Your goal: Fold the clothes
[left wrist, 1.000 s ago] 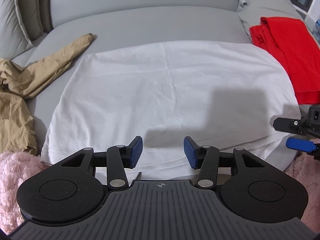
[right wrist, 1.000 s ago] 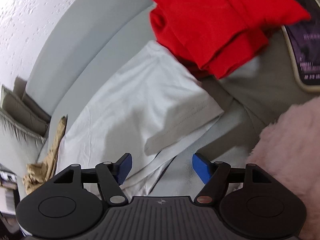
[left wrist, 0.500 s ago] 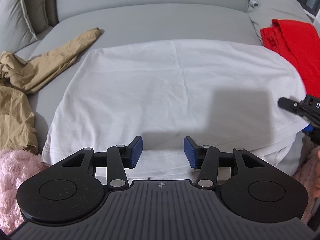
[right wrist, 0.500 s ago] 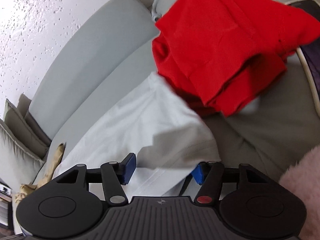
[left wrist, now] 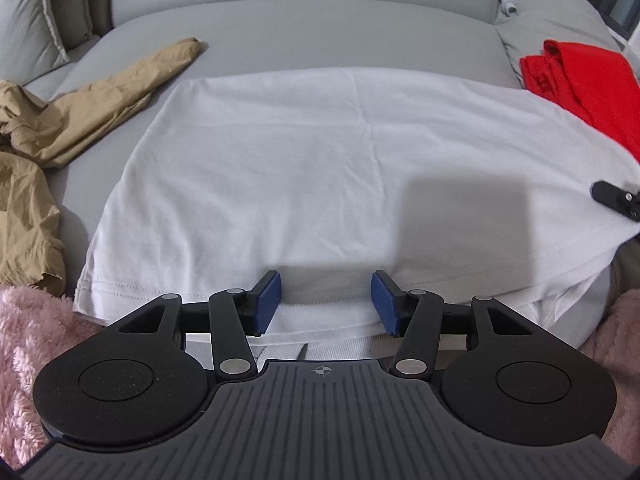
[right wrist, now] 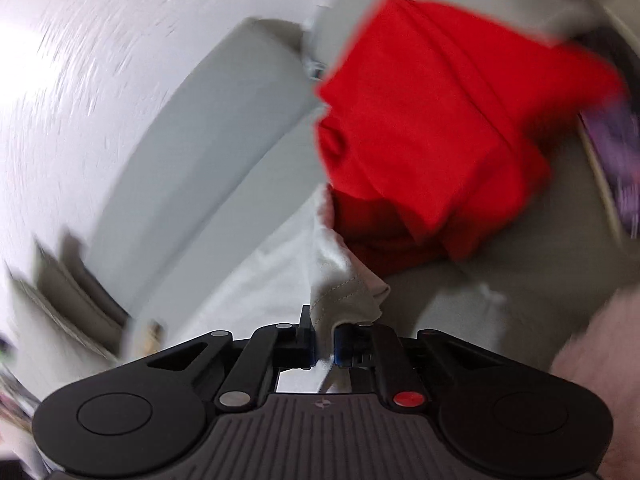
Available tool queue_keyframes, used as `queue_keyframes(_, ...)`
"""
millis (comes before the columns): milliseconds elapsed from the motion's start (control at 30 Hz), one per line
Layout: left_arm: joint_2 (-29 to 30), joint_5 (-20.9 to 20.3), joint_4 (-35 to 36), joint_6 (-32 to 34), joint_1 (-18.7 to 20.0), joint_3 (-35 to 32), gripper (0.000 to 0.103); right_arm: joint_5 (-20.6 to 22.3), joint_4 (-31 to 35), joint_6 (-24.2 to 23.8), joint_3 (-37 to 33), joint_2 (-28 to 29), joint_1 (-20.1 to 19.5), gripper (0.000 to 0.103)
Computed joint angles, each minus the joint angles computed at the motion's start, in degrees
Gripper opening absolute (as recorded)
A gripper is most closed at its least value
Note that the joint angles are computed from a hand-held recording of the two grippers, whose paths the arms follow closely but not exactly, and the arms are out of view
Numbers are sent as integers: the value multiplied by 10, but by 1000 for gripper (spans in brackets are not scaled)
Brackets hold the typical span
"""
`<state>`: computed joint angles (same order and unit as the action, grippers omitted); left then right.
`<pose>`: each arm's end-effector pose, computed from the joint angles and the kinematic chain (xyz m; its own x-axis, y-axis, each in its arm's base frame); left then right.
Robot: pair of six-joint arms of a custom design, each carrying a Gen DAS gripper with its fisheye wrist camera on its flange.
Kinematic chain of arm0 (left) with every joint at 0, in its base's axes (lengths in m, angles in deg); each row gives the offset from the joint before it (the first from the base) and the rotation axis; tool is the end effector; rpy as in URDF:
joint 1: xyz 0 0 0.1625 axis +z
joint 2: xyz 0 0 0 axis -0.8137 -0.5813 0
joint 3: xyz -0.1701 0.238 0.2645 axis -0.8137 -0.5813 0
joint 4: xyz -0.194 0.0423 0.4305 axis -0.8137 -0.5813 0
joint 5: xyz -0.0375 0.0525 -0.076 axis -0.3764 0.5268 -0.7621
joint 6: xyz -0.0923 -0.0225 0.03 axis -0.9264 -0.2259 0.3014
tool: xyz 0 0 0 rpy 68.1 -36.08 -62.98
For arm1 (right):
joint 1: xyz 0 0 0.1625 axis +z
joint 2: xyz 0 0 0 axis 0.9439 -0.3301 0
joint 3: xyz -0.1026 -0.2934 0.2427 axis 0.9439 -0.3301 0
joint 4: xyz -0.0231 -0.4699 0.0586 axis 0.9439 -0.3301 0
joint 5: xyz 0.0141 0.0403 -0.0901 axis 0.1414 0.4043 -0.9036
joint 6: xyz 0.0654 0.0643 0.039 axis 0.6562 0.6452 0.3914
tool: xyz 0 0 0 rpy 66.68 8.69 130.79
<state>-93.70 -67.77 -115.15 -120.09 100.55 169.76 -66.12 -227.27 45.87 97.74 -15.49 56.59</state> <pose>-0.0270 -0.3303 0.3169 -0.7410 -0.1140 -0.6618 0.2230 0.8877 -0.4027 0.3419 -0.3389 0.0254 -0.9407 0.1304 0.3130 -0.1347 0.7036 -0.6978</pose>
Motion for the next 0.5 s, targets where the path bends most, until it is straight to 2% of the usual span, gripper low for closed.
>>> queue_keyframes(100,-4,-2,20,-7,-2,-8,56,-64,87,-81,-61,30,39,9)
queue_keyframes(200,-1,15,84,-49,-14,-28,56,-92,134,-150,-118,70,68,9)
queue_keyframes(367,-6,46,149,-91,-13,-66,56,-102,186,-261,-213,147,104,9)
queue_keyframes(500,6,109,255,-174,5,-131,56,-75,221,-322,-283,213,120,9)
